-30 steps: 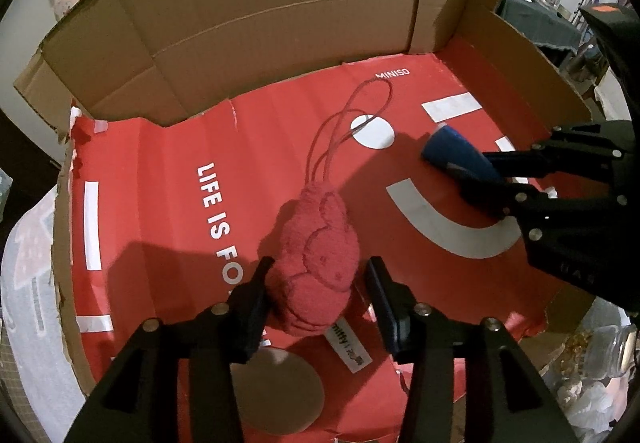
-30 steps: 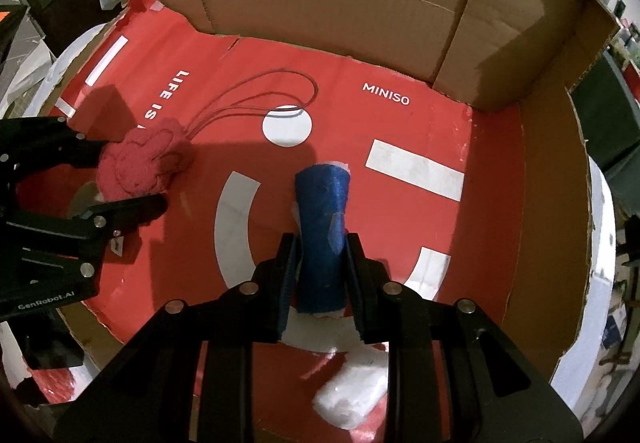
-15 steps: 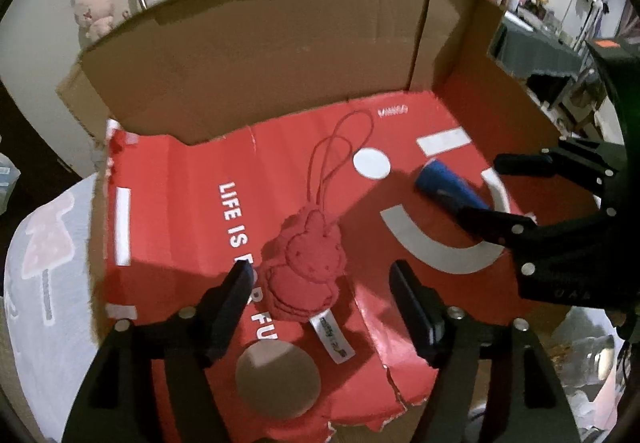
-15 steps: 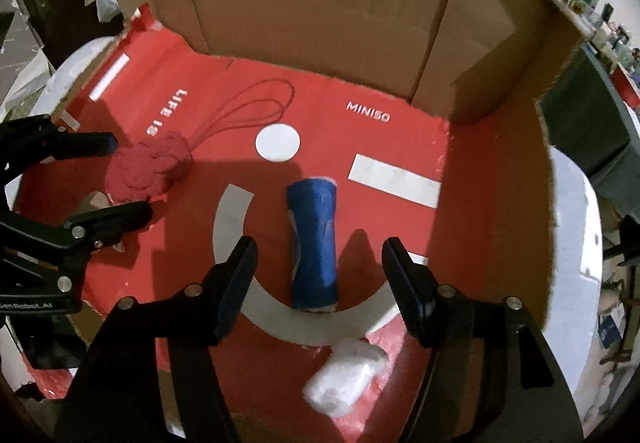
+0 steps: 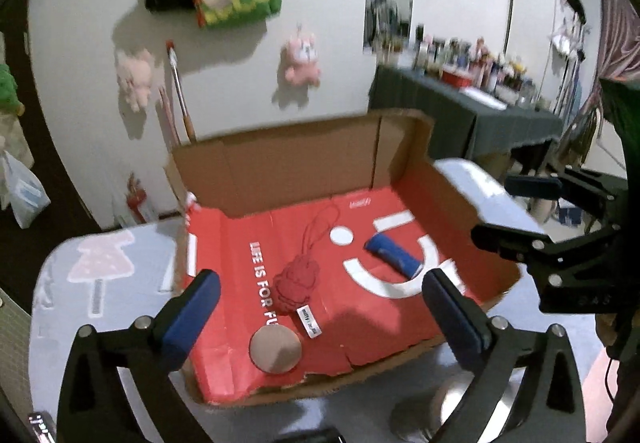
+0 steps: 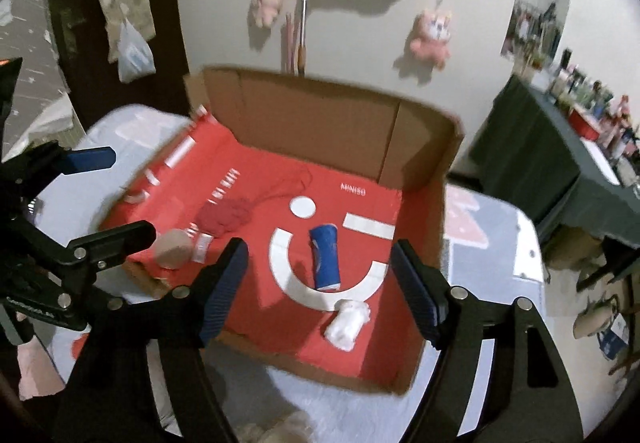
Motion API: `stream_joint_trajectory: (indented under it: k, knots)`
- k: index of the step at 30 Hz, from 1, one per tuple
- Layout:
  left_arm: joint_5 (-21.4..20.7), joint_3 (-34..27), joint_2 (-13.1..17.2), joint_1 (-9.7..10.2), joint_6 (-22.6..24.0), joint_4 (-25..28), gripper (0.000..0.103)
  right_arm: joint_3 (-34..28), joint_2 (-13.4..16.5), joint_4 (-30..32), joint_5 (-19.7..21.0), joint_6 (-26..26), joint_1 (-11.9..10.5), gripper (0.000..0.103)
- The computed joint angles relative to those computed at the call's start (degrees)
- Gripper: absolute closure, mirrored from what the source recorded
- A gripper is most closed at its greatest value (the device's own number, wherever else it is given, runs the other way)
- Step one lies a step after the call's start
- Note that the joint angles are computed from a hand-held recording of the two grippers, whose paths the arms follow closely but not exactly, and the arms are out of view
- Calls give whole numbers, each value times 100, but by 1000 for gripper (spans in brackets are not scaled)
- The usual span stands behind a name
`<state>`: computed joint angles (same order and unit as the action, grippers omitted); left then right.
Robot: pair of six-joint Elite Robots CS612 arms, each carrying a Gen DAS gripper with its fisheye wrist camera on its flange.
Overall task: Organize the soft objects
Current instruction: 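Move both open tools back out of the box toward the table items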
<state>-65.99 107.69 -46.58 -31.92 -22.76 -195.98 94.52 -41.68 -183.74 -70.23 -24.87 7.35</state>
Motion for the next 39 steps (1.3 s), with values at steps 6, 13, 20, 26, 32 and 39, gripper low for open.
stream_joint_trajectory:
  k: [6, 13, 20, 26, 32, 39]
  knots:
    - [711, 560, -163, -381, 111, -1034, 0, 904, -345, -1509, 201, 157, -135, 22]
    - [1248, 1024, -152, -778, -24, -1941, 0, 1674, -456, -2885, 517, 428, -309, 15]
    - [1967, 1348, -20, -1218, 3, -2675, 0, 2196, -378, -3952, 638, 853, -464, 14]
    - [2419, 1488, 211, -1506, 70, -3291, 0, 2507, -232, -4750, 598, 1022, -552, 13]
    - [2513, 1542, 495, -1640, -54, -3720, 0, 2648, 86, -5637, 616, 1289, -627, 13]
    - [2384, 1489, 893, -1688, -127, -3899, 0, 2662, 575, -6289, 599, 1539, -679, 11]
